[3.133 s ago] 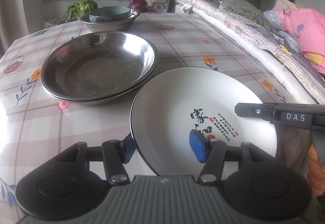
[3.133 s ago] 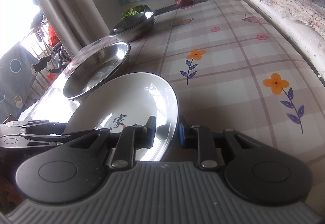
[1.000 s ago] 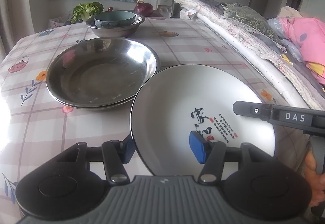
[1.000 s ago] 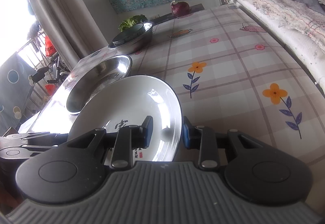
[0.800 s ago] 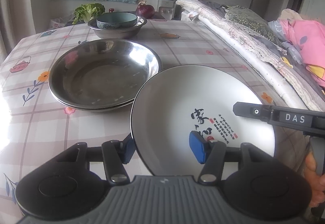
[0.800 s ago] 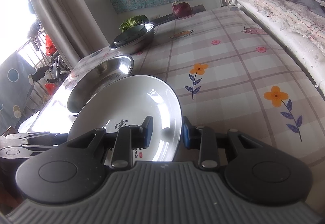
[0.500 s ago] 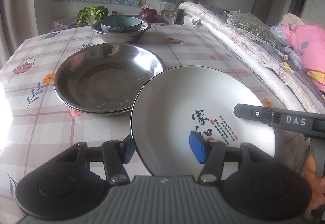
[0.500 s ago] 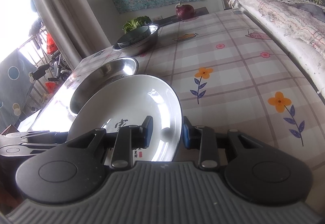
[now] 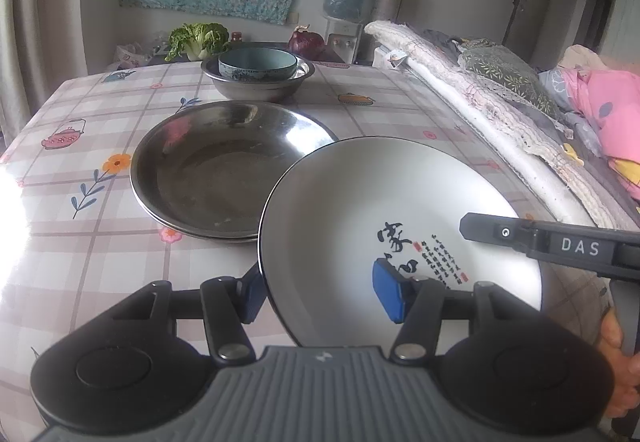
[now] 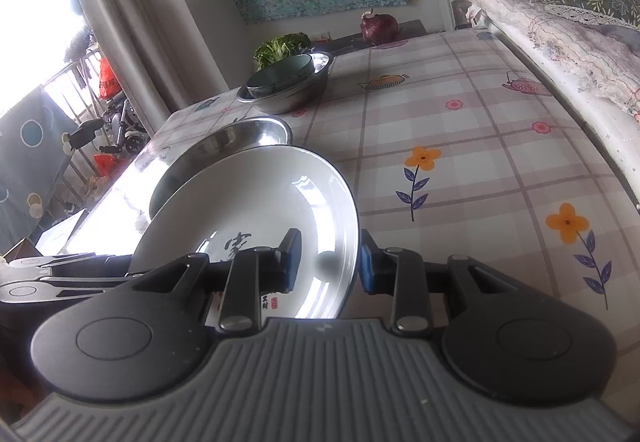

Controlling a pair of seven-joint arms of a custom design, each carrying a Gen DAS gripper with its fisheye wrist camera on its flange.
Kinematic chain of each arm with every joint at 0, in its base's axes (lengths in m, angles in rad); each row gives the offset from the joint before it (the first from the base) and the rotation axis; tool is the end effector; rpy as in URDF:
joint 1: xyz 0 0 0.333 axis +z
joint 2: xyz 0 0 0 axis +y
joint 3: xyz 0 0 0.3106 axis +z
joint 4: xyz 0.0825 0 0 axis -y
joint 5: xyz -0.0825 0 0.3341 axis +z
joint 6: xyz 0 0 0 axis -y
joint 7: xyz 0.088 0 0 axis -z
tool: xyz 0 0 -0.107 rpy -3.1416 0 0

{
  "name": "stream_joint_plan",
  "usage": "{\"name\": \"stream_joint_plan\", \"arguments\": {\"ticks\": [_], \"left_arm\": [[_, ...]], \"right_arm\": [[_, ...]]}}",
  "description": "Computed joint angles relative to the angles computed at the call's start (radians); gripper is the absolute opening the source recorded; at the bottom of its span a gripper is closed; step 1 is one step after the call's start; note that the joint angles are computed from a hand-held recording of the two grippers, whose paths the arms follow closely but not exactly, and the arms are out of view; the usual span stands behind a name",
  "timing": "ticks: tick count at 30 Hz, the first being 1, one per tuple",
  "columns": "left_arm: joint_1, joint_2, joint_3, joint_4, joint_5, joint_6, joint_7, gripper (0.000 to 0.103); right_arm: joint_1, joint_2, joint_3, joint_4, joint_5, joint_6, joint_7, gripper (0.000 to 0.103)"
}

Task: Organize plates and bowls
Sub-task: 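Carry the white plate with both tools over the stacked steel basins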

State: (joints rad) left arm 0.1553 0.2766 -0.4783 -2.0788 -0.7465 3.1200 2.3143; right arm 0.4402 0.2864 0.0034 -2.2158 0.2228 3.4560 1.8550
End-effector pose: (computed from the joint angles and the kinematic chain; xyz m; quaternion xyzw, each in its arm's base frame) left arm 0.5717 -0.1099 0.4084 -0.5611 0.7279 -0.3523 0.1769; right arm 0.5244 0.2205 0.3969 -0.6007 0.6563 -0.1698 0.4237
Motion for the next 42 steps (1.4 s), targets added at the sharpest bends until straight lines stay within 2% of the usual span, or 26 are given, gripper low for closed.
{"name": "stream_joint_plan", "arguments": {"ticks": [9, 18, 24, 30, 36, 39, 42], "left_arm": [[0.042, 0.005, -0.024, 0.020, -0.040, 0.013, 0.031, 0.057], [0.068, 0.038, -0.018, 0.079, -0.021, 0.022, 0.016, 0.057], [0.072, 0.076, 0.006, 0.134, 0.049, 0.014, -0.043, 0.057], [0.069, 0.119, 0.036, 0.185, 0.150, 0.005, -0.128, 0.057], [0.032, 0.174, 0.101, 0.257, 0.281, -0.035, -0.240, 0.057], [0.041, 0.208, 0.101, 0.305, 0.319, -0.065, -0.269, 0.057], [0.030, 0.239, 0.124, 0.353, 0.357, -0.091, -0.305, 0.057]], "right_arm": [[0.014, 0.023, -0.005, 0.062, -0.008, -0.031, -0.007, 0.029], [0.017, 0.084, -0.006, 0.193, -0.056, -0.094, 0.008, 0.029], [0.017, 0.140, -0.009, 0.303, -0.092, -0.143, 0.029, 0.029], [-0.017, 0.207, 0.024, 0.418, -0.128, -0.202, 0.051, 0.029], [-0.040, 0.286, 0.044, 0.549, -0.147, -0.268, 0.074, 0.029], [-0.047, 0.328, 0.049, 0.618, -0.151, -0.312, 0.086, 0.029], [-0.069, 0.368, 0.076, 0.685, -0.152, -0.365, 0.081, 0.029]]}}
